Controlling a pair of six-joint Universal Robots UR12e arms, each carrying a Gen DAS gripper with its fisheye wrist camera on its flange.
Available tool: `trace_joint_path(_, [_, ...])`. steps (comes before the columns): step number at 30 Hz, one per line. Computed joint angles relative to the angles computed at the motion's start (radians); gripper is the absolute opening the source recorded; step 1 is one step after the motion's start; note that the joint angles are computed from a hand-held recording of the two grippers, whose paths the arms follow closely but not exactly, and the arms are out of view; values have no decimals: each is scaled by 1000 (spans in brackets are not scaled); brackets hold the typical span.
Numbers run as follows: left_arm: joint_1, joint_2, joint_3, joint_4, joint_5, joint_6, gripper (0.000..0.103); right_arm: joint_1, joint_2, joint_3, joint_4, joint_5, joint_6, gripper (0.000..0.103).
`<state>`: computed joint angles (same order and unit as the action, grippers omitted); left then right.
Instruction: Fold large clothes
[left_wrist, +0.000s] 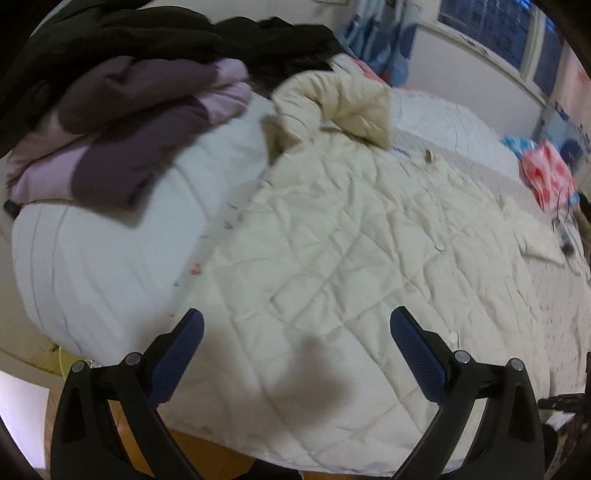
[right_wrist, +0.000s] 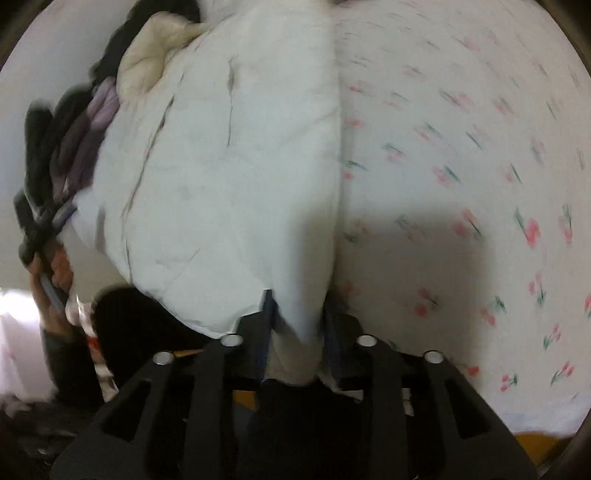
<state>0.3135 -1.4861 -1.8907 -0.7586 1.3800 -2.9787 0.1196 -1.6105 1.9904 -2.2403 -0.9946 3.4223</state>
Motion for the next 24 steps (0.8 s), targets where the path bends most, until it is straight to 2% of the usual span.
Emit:
trace_joint_path(2, [-16,-16,9,15,26,-1,97,-21,-31,25,-121,10,29,38])
trace_joint_path(4, [-33,-43,32,36,52,-19,97,-47,-48,31,-273,-15,84,75])
trace_joint_path(6, [-50,-63,50,58,57,-52,97,-103,-64,58,-405,-1,150,87])
trace_joint_path(9, [-88,-102,78,101,79,-94,97,-189,-16,80,-641,55,339,88])
trace_joint_path(10, [-105,-119,90,119,92,-89,97,-220,10,89,-720,59,432,88])
trace_joint_path(12, [-146,-157,126,150,136,-34,97,-276,80,104,-873,89,589,88])
trace_joint_path(13, [-172,-180,147,180,184,-4,97,-300,113,104,-938,88,652,88])
trace_joint_path(15, [-197,-207,175,220,224,30,97,-335,164,98,-1025,58,725,88])
trace_joint_path(18, [-209,-232,200,264,226,13,97,-362,231,70,-1103,-4,790,88])
trace_joint_path(20, [-205,-243,204,264,189,-27,97,-364,279,40,-1150,-45,835,88])
trace_joint_path(22, [-206,-255,199,285,184,-37,97,-375,308,7,-1162,-90,841,88])
trace_joint_path(24, [-216,-275,200,327,224,-7,97,-402,326,-15,-1138,-90,819,88])
